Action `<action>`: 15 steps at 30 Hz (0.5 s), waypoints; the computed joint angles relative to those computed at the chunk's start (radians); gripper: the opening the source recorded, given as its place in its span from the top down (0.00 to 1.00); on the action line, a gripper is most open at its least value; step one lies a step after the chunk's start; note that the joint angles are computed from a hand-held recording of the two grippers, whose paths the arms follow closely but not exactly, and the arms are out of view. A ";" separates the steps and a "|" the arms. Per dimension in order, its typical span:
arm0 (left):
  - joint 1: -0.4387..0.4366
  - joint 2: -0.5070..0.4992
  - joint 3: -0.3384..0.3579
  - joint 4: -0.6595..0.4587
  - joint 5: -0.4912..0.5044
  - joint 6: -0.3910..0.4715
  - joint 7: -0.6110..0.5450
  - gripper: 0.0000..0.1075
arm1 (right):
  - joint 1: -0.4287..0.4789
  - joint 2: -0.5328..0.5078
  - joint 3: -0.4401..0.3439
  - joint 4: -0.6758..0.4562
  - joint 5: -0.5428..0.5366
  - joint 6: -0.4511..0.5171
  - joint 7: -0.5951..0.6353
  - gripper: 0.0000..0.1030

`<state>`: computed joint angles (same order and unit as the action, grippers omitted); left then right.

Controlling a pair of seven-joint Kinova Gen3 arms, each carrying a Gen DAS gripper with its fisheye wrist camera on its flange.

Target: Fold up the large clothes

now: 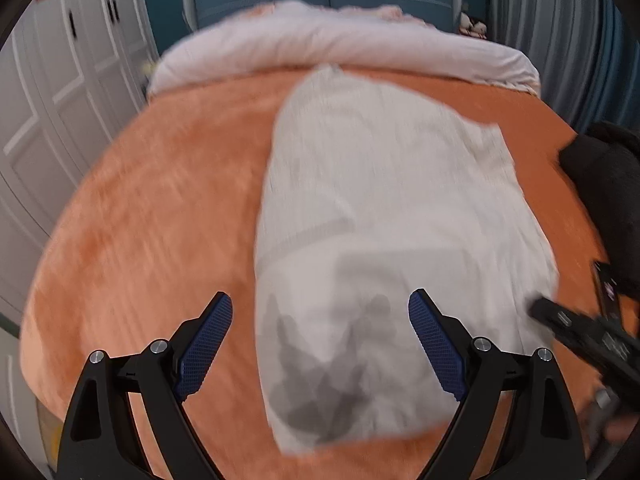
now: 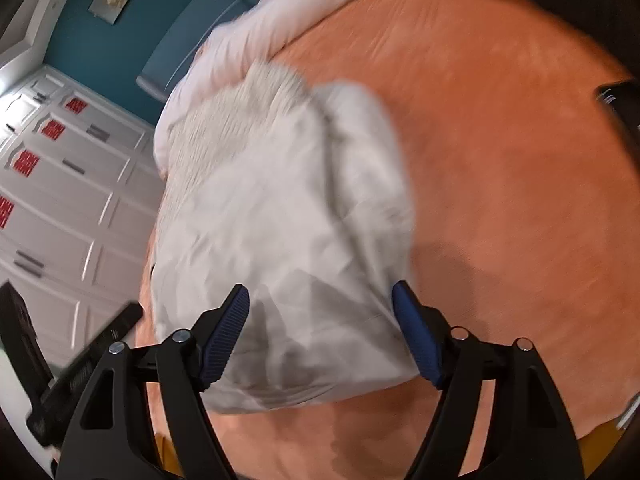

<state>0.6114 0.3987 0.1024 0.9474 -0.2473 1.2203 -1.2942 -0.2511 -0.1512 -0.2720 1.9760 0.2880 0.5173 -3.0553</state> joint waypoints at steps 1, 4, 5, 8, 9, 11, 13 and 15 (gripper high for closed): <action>-0.021 -0.017 0.010 0.028 0.033 0.003 -0.015 0.19 | 0.003 0.017 -0.011 -0.024 -0.007 0.014 0.028 0.63; -0.093 -0.067 0.044 0.126 0.115 0.005 -0.071 0.19 | 0.022 0.014 -0.049 -0.080 0.040 0.004 0.056 0.99; -0.098 -0.084 0.043 0.165 0.111 -0.006 -0.083 0.19 | -0.005 -0.013 -0.028 -0.079 0.059 -0.031 0.036 1.00; -0.063 -0.103 0.017 0.233 0.025 -0.042 -0.053 0.17 | -0.046 -0.096 0.011 -0.087 0.131 -0.112 0.008 1.00; -0.062 -0.102 0.016 0.240 0.008 -0.049 -0.037 0.17 | -0.048 -0.108 0.017 -0.092 0.125 -0.108 0.020 1.00; -0.069 -0.095 0.015 0.234 0.001 -0.043 -0.014 0.17 | -0.036 -0.103 0.018 -0.087 0.066 -0.051 0.059 1.00; -0.078 -0.093 0.018 0.231 0.001 -0.046 -0.010 0.17 | -0.009 -0.029 0.008 -0.050 -0.015 0.031 0.131 1.00; -0.083 -0.091 0.024 0.222 0.002 -0.039 -0.023 0.17 | 0.017 0.042 -0.025 -0.040 -0.065 0.112 0.170 1.00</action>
